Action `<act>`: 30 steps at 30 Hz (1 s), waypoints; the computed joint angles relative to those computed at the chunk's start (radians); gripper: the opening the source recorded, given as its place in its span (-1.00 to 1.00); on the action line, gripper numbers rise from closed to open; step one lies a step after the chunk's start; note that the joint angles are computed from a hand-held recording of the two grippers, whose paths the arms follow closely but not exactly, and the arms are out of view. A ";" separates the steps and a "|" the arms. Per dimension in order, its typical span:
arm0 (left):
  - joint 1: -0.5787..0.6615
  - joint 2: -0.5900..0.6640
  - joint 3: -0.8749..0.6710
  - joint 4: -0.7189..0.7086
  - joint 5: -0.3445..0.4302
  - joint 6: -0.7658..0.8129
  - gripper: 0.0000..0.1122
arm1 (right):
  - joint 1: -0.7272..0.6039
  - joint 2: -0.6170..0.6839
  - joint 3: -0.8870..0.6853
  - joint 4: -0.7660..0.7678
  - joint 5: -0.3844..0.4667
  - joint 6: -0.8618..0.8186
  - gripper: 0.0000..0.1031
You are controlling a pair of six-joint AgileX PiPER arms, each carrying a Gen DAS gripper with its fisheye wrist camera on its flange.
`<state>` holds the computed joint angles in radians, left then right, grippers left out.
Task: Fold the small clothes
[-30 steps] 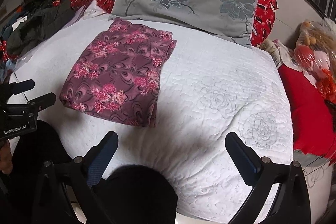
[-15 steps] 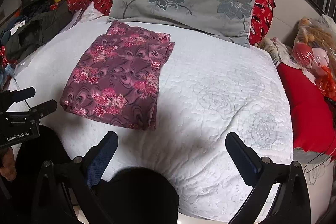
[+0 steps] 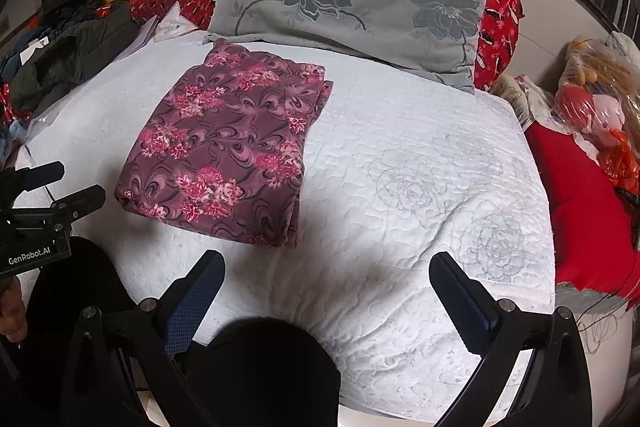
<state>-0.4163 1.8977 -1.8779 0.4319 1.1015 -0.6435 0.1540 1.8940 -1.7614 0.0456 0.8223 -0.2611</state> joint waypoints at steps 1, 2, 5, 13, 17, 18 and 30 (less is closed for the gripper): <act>0.000 -0.001 0.000 0.000 0.000 0.001 0.52 | 0.000 0.000 0.000 0.000 -0.001 0.001 0.99; 0.000 -0.002 -0.001 -0.001 0.001 0.003 0.52 | 0.000 -0.001 0.002 -0.001 -0.002 0.004 0.99; -0.004 -0.004 -0.002 0.000 0.005 0.003 0.52 | -0.004 -0.004 0.006 0.005 -0.007 0.010 0.99; -0.013 -0.004 -0.015 0.002 0.015 0.015 0.52 | -0.004 -0.012 0.012 0.006 -0.009 0.012 0.99; -0.015 -0.004 -0.019 -0.002 0.021 0.018 0.52 | -0.004 -0.019 0.018 0.009 -0.013 0.013 0.99; -0.015 -0.004 -0.019 -0.002 0.021 0.019 0.52 | -0.005 -0.019 0.018 0.010 -0.013 0.013 0.99; -0.025 0.003 -0.034 -0.003 0.037 0.040 0.52 | -0.012 -0.020 0.016 0.018 -0.009 0.014 0.99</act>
<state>-0.4409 1.9006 -1.9118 0.4290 1.1381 -0.6036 0.1422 1.8739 -1.7458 0.0637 0.8133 -0.2473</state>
